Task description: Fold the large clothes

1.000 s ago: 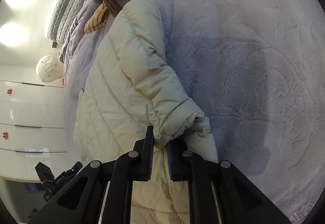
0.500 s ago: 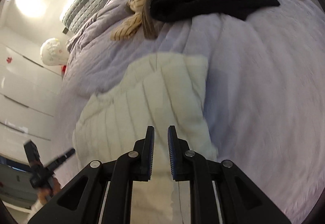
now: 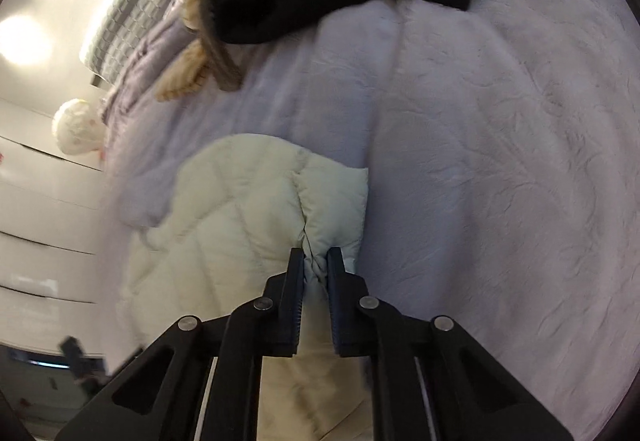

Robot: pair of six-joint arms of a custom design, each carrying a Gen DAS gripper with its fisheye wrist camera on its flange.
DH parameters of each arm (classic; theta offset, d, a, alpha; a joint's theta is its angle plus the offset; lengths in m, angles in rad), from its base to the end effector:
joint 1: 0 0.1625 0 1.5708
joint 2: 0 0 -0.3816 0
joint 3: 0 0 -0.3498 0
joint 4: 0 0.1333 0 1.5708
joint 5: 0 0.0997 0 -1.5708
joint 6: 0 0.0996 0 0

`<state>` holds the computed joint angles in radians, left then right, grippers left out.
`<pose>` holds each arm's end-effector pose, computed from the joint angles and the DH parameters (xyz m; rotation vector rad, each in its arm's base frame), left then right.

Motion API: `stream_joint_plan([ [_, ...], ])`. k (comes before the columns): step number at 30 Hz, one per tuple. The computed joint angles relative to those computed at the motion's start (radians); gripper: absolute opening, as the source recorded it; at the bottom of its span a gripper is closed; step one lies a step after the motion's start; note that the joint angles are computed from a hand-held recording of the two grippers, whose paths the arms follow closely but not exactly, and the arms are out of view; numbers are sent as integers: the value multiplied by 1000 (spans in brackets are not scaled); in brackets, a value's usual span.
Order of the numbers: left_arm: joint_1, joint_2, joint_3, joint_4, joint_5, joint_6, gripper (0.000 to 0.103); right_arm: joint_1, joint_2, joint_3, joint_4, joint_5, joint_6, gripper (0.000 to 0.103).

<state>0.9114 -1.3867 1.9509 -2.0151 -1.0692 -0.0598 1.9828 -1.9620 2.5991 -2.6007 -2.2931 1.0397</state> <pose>-0.1349 -0.4698 0.2520 0.8152 2.5004 -0.0893 0.1645 -0.2079 0.2763 -1.0090 -2.4625 1.0603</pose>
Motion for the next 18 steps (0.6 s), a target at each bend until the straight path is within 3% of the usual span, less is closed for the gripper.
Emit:
stream_joint_plan([
  [5,-11,-1,31,-23,31,31,6,-66,-26,71,-87,35,-27,12],
  [10,-7,-15,4,13,22,13,6,20,-7,13,26,-11,27,13],
  [18,-24,-70,-39,47,-15,44,6,185,26,-85,265,-110,209,14],
])
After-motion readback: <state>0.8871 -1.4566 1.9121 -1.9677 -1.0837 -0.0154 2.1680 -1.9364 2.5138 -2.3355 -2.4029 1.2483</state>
